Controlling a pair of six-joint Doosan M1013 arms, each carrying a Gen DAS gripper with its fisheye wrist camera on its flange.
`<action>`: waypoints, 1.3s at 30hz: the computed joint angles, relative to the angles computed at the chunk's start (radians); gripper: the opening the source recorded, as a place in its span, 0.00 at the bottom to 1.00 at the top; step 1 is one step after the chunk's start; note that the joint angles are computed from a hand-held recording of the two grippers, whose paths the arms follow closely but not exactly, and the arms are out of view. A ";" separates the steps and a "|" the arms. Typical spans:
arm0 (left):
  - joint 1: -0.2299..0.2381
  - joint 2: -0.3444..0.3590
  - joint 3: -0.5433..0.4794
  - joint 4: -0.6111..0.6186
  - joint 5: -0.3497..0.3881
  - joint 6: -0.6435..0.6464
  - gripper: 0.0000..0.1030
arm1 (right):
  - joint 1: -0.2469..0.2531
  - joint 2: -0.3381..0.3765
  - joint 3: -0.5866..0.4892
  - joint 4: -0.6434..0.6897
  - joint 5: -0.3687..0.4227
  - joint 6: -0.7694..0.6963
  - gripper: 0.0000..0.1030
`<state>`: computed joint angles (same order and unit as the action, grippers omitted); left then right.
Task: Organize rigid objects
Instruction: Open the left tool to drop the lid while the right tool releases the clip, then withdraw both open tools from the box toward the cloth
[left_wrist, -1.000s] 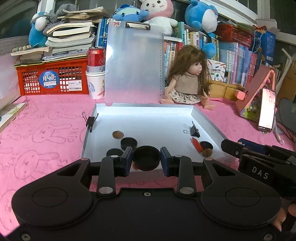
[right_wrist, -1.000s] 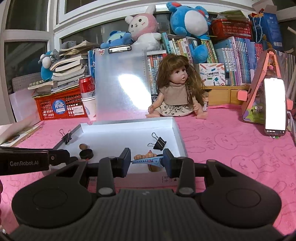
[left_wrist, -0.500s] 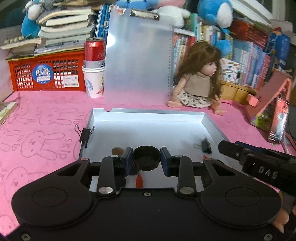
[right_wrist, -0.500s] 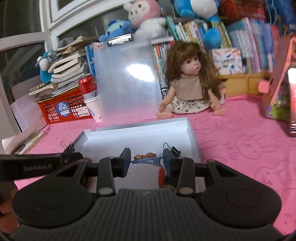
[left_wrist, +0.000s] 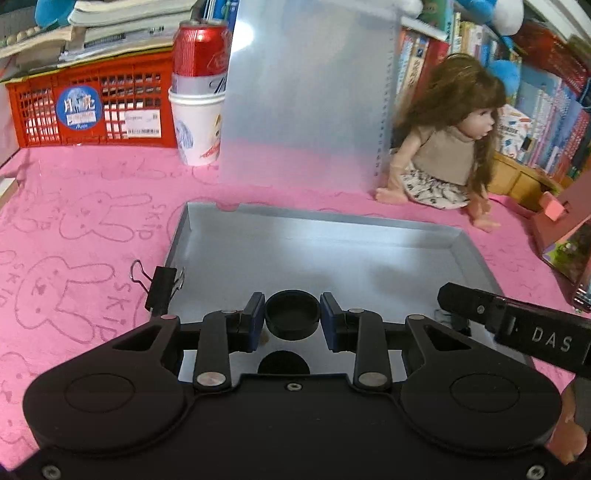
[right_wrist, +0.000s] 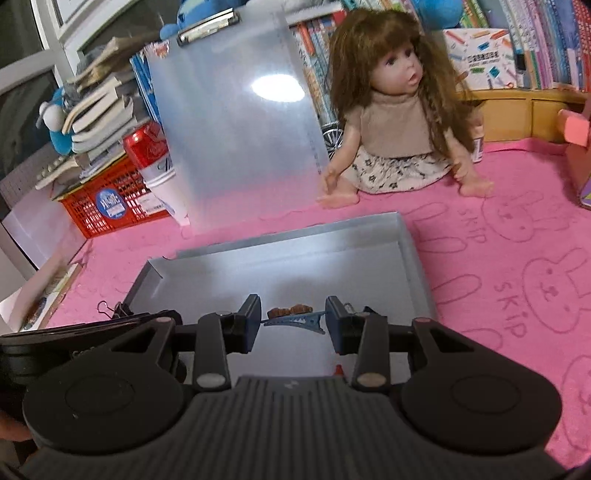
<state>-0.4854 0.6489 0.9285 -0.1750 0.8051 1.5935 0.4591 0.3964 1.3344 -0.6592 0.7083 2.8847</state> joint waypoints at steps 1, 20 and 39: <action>-0.001 0.003 -0.002 0.008 0.000 -0.002 0.30 | -0.001 0.005 -0.006 0.010 0.001 -0.011 0.42; -0.012 -0.004 0.029 0.069 -0.048 0.017 0.49 | 0.001 0.025 -0.016 0.027 0.015 -0.036 0.68; -0.014 -0.127 0.210 0.058 -0.175 0.074 0.64 | 0.065 -0.044 0.070 -0.190 0.015 0.048 0.84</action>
